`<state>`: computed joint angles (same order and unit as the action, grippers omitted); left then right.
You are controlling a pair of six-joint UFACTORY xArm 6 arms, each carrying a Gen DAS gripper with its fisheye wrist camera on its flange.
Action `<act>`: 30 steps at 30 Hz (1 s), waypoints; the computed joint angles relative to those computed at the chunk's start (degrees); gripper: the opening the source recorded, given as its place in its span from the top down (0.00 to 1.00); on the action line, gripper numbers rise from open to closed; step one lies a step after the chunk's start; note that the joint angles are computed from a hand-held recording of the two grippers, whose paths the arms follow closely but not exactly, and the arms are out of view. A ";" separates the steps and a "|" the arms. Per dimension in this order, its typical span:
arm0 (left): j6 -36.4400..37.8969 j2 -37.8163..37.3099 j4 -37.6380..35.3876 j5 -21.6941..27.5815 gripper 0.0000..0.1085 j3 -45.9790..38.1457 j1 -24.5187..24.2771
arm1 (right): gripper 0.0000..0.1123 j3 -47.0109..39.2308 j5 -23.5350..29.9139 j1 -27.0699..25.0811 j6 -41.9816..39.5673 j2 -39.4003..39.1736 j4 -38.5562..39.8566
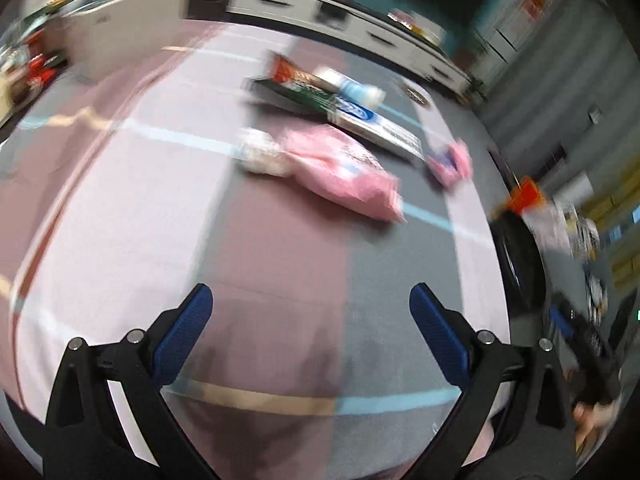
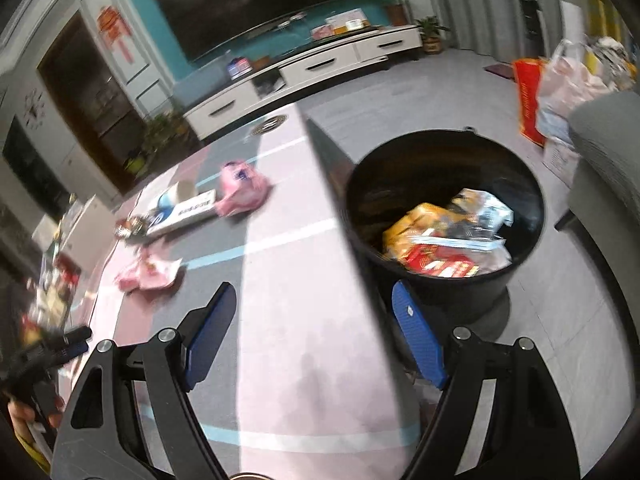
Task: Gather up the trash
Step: 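Carry both items over the black bin and open both tools to drop them, then grasp the white tissue with the left tool while the right tool grasps the pink bag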
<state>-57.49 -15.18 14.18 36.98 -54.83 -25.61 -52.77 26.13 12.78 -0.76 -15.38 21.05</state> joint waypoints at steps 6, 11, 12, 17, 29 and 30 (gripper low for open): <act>-5.77 -3.05 6.47 2.07 0.09 3.57 1.79 | 0.30 -3.36 3.48 6.39 -2.16 3.48 -1.55; -6.66 -3.27 11.25 2.62 0.09 4.66 3.00 | 0.30 -7.44 2.71 11.98 -4.68 8.43 -4.99; -7.24 -3.10 12.91 2.61 0.08 4.63 3.24 | 0.30 -8.66 2.18 13.01 -4.96 9.93 -6.27; -8.66 -1.45 17.41 -2.22 0.08 4.87 6.35 | 0.30 -17.93 1.56 16.33 -7.25 19.16 -8.18; 5.32 4.74 0.94 -21.01 0.08 6.71 11.84 | 0.32 -35.61 1.92 19.61 -15.88 35.96 -14.29; 5.42 4.84 1.00 -20.94 0.08 6.75 11.70 | 0.44 -36.23 2.34 19.67 -17.26 36.47 -12.96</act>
